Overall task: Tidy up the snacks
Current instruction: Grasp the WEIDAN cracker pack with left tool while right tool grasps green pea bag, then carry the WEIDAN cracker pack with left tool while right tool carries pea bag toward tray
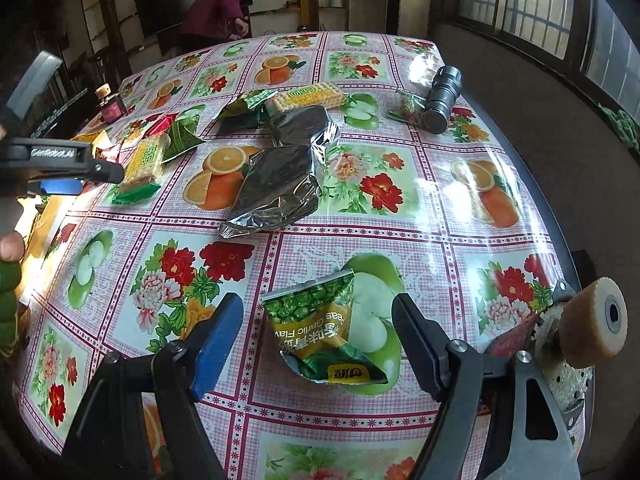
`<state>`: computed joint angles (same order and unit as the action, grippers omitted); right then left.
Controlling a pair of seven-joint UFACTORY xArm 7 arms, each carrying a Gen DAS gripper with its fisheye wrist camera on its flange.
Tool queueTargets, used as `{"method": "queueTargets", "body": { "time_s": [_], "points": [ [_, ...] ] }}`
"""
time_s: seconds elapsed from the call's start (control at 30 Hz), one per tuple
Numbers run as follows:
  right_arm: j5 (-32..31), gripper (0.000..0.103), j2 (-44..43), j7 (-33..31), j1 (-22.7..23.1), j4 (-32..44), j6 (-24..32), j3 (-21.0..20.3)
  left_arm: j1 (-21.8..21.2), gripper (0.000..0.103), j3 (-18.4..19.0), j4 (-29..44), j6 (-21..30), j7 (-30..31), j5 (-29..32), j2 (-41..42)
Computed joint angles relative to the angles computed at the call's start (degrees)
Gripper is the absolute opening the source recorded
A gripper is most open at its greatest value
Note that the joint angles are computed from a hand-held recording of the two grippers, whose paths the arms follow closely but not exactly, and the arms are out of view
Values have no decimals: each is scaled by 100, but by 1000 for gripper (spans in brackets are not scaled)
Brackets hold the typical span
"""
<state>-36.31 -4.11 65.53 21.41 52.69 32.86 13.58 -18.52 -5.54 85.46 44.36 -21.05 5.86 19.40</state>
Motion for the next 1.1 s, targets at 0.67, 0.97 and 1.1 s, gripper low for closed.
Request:
{"method": "queueTargets", "body": {
  "time_s": [0.67, 0.97, 1.1],
  "points": [
    [746, 47, 345, -1155, 244, 171, -440, -117, -168, 96, 124, 1092, 222, -62, -283, 917],
    [1090, 45, 232, -1389, 219, 19, -640, -105, 52, 48, -173, -123, -218, 1045, -305, 49],
    [1148, 56, 291, -1619, 268, 156, -372, -49, 109, 53, -153, -452, -206, 1342, -369, -212]
  ]
}}
